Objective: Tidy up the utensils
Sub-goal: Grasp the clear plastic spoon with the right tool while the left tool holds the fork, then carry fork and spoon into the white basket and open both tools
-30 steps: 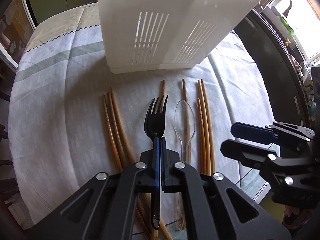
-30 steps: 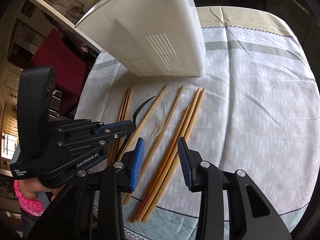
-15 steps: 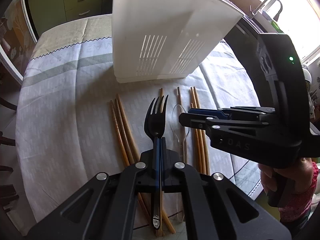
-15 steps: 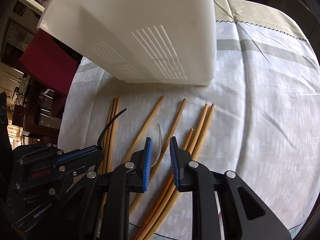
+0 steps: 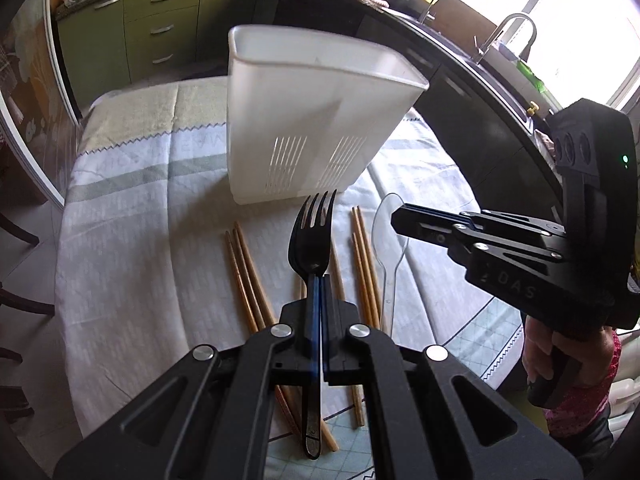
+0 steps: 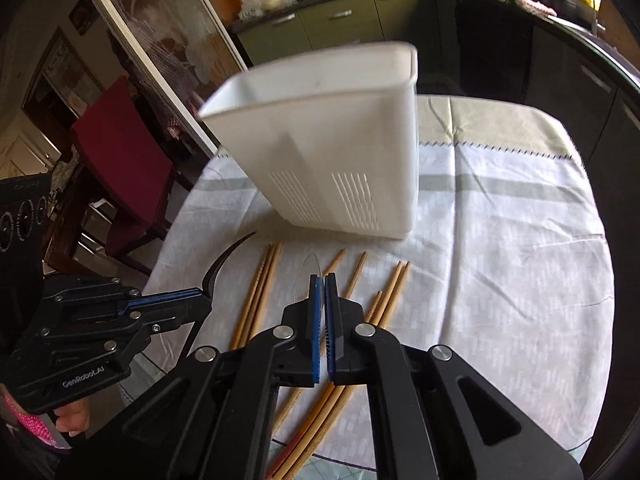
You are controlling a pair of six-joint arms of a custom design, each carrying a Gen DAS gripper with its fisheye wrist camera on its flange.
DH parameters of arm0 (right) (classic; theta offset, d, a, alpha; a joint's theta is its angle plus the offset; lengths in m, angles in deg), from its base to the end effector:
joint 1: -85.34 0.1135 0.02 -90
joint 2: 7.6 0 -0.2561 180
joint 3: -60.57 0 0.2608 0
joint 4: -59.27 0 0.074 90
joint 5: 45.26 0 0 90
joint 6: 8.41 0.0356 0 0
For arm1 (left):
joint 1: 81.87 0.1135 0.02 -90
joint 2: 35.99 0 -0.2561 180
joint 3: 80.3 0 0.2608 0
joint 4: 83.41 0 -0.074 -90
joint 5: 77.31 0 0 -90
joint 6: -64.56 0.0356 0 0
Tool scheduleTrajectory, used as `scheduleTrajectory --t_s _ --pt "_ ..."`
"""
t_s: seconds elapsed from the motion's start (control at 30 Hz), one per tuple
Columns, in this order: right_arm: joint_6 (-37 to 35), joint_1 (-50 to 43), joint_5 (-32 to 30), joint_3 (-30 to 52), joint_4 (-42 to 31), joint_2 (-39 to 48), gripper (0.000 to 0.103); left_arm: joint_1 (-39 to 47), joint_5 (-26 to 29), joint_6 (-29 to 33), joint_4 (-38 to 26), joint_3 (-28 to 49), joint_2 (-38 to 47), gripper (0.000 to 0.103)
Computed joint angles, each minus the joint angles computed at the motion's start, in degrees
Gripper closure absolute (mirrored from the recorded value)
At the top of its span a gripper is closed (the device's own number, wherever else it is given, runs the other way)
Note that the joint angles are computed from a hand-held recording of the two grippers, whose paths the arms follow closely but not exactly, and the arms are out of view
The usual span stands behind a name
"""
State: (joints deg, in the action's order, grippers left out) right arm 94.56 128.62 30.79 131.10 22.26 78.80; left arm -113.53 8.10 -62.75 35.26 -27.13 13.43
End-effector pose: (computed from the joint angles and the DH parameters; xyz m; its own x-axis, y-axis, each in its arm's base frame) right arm 0.2273 0.2258 0.2112 -0.7388 -0.3965 -0.5449 -0.6213 0.7140 0.3228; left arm 0.1482 -0.0880 0.2326 -0.8665 -0.1755 -0.4674 -0.0484 0.9613 -0.2712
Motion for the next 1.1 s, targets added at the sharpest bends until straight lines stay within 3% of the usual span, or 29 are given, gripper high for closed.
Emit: scheduleTrajectory --t_s 0.17,0.3,0.43,0.53,0.67,0.77,0.9,1.1 --pt "0.0 -0.7 2.2 -4.4 2.3 -14.2 0.1 -7.3 -7.4 -2.7 -3.5 7.5 -0.6 0.102" --pt "-0.7 -1.3 6.2 -2.3 3.6 -21.9 0.1 -12.7 -13.9 -3.9 -5.3 13.3 0.0 0.102" --pt "-0.9 -2.8 9.0 3.7 5.8 -22.4 0.1 -12.5 -16.4 -2.0 -5.1 18.0 0.7 0.102" --pt "-2.2 -2.1 14.5 7.8 8.8 -20.3 0.1 -9.9 -18.4 1.9 -2.9 21.4 1.1 0.102" --pt "-7.3 1.4 25.7 8.8 17.9 -15.6 0.1 -4.5 -20.5 9.1 7.3 21.4 1.9 0.102" --pt "-12.5 3.9 32.5 7.5 27.3 -11.3 0.1 -0.1 -19.8 15.0 19.7 17.6 3.3 0.102" --pt "-15.9 4.6 33.9 6.1 36.1 -3.8 0.1 4.1 -17.5 19.3 33.7 13.4 7.6 0.102" --pt "-15.5 3.6 30.1 2.8 41.4 2.7 0.099 6.4 -17.5 21.7 44.9 8.5 11.5 0.102"
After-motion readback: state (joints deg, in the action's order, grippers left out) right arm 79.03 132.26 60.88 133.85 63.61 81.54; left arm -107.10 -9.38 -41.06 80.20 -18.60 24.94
